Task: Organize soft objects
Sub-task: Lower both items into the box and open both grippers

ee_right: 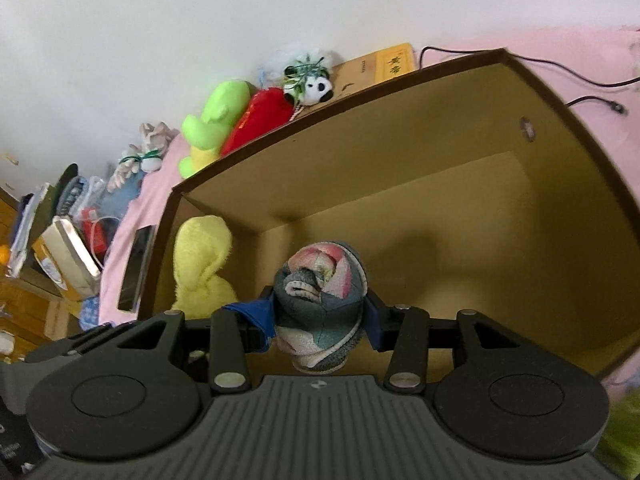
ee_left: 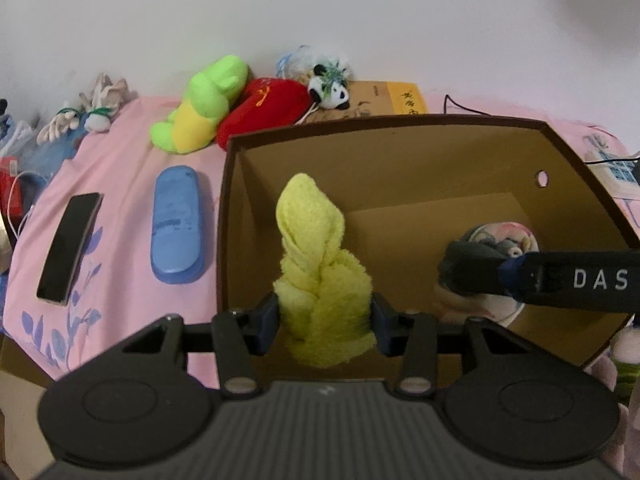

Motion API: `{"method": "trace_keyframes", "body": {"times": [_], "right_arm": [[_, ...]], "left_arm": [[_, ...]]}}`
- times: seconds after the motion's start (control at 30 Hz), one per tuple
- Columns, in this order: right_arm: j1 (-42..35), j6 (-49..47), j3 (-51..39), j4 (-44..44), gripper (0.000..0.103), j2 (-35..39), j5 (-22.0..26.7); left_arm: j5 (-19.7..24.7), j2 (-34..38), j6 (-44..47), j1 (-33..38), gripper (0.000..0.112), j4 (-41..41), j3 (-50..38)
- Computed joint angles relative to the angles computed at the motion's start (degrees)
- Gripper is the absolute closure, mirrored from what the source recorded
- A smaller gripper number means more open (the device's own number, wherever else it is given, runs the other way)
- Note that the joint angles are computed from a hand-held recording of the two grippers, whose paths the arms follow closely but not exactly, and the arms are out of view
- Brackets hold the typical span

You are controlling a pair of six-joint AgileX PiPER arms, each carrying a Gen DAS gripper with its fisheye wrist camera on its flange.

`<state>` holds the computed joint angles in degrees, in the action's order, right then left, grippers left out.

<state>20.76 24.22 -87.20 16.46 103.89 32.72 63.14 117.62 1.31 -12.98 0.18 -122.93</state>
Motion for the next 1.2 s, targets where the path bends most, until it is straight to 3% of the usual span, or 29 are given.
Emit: {"method": "trace_keyframes", "body": {"times": [0.17,0.4,0.53,0.73,1.03,1.2], "right_arm": [[0.10,-4.47,1.83,4.12,0.072,-0.08,-3.96],[-0.05,-2.17,4.94,0.63,0.073,-2.12,-7.31],[1.39,6.21,7.21,-7.71,0.073,-3.99,-8.55],[4.53,17.86,8.31,-22.12,0.073,-5.56,-7.54],[6.20,24.22,10.60,-29.61,0.074,-6.84,-7.77],[6.67,24.08,9.84,-29.93,0.074,-6.93,-5.53]], "left_arm": [[-2.36,-0.76,0.38,-0.70,0.058,1.67,2.41],[-3.54,-0.95,0.37,-1.10,0.055,3.07,3.42],[-3.25,-0.84,-0.12,-1.27,0.054,3.34,3.15],[-2.28,-1.06,-1.13,-0.80,0.050,1.99,2.53],[-2.90,-3.65,-2.04,-0.89,0.049,1.56,5.64],[-4.09,-5.40,-3.14,-1.23,0.047,2.67,8.66]]}}
